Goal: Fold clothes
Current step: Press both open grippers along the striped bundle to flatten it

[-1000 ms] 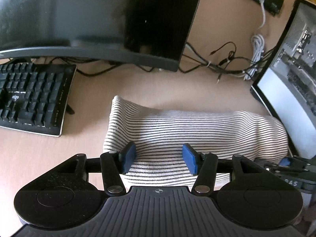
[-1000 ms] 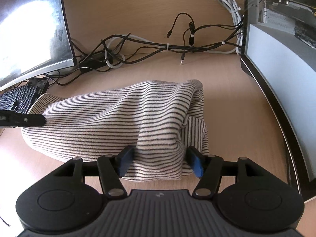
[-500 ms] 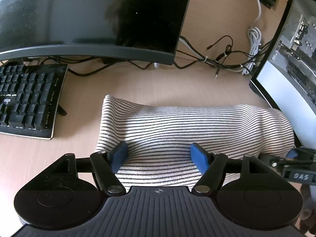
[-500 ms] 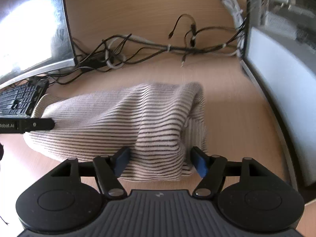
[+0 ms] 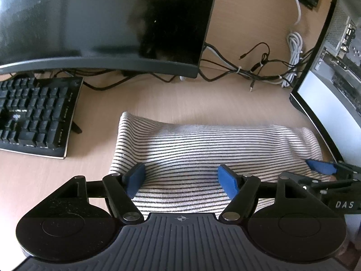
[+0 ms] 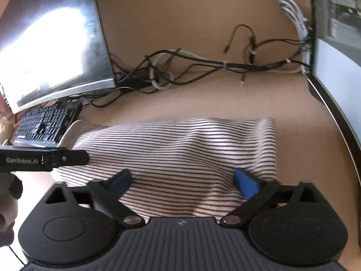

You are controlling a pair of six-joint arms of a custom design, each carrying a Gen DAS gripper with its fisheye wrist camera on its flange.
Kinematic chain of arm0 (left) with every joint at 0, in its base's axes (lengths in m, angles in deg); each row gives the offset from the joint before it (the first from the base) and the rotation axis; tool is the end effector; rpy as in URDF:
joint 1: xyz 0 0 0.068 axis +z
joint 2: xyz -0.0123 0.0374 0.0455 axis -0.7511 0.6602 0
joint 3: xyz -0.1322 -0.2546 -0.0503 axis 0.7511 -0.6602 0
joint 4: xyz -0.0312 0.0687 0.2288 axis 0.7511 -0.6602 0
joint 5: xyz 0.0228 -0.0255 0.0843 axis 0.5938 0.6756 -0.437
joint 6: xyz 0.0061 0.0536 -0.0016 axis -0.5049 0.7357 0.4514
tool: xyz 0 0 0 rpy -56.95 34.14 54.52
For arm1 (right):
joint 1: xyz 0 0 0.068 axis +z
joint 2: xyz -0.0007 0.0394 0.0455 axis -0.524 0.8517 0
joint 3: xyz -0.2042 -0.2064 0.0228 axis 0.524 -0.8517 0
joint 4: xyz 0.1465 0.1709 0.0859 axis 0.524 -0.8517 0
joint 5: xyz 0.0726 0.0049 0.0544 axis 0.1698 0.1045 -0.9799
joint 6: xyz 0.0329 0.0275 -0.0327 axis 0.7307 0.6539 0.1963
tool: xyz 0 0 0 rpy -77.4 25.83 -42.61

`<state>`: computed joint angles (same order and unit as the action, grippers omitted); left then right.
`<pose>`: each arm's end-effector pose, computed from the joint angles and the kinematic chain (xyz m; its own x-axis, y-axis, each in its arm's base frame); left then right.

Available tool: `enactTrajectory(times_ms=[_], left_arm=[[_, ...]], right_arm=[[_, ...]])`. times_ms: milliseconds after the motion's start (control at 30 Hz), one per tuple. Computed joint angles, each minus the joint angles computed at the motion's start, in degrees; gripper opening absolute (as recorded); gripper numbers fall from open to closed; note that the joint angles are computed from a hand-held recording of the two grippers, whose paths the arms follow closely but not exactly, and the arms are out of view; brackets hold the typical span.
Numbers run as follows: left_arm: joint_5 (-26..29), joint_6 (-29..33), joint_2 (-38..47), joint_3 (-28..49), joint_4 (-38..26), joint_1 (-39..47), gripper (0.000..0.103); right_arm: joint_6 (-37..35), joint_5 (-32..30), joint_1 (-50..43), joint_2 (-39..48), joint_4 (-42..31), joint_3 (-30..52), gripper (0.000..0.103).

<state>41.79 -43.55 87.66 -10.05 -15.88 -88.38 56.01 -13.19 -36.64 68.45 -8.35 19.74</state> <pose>0.2002 -0.1518 0.2462 -0.7378 -0.0766 -0.6707 0.0488 0.9849 -0.1662 0.2187 -0.0052 0.2037 -0.6890 -0.0290 -0.7242 -0.2624 0.9414 0.2120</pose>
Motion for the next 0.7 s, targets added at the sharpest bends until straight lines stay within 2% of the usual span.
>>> enactTrajectory(times_ms=[167, 333, 433, 700], left_arm=[[0.4, -2.1, -2.6, 3.1, -4.9, -1.3, 0.076], [2.6, -2.4, -4.7, 3.5, -5.9, -2.6, 0.077], [4.4, -2.6, -3.4, 1.7, -4.1, -1.4, 0.077], [7.1, 1.5, -0.6, -3.9, 6.5, 3.6, 0.081]], right_arm=[[0.3, 1.9, 1.2, 2.3, 0.5, 1.5, 0.102], [0.1, 3.2, 1.9, 4.0, 3.0, 1.5, 0.103], [-0.8, 3.6, 1.8, 3.5, 3.3, 0.9, 0.103], [-1.6, 3.7, 1.8, 3.4, 4.8, -0.1, 0.103]])
